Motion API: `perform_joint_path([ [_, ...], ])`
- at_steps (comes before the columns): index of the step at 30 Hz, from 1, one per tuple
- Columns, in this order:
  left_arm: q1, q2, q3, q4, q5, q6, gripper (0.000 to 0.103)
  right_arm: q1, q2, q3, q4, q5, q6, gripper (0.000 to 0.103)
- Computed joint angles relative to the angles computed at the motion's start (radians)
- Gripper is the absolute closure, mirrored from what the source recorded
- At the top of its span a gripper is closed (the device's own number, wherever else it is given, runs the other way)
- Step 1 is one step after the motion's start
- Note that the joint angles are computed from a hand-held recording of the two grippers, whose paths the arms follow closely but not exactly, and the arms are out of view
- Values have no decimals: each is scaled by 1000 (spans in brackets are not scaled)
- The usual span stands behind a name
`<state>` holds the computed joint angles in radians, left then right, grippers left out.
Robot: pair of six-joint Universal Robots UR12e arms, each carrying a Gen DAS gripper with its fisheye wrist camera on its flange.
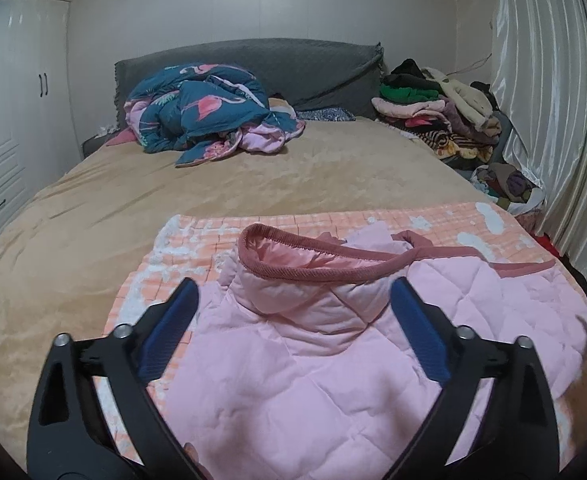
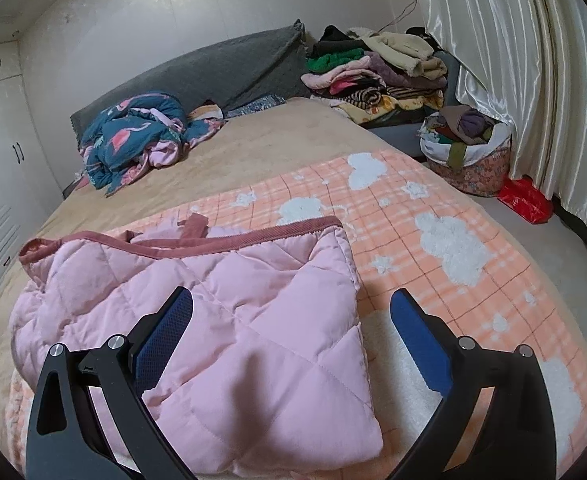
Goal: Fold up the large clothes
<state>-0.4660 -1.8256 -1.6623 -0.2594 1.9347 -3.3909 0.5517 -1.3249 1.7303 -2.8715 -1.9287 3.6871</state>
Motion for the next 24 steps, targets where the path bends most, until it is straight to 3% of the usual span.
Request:
perform_joint_path([
  [24, -38, 63, -63, 27, -7, -39, 9, 44, -70, 51, -56, -63, -22, 4],
])
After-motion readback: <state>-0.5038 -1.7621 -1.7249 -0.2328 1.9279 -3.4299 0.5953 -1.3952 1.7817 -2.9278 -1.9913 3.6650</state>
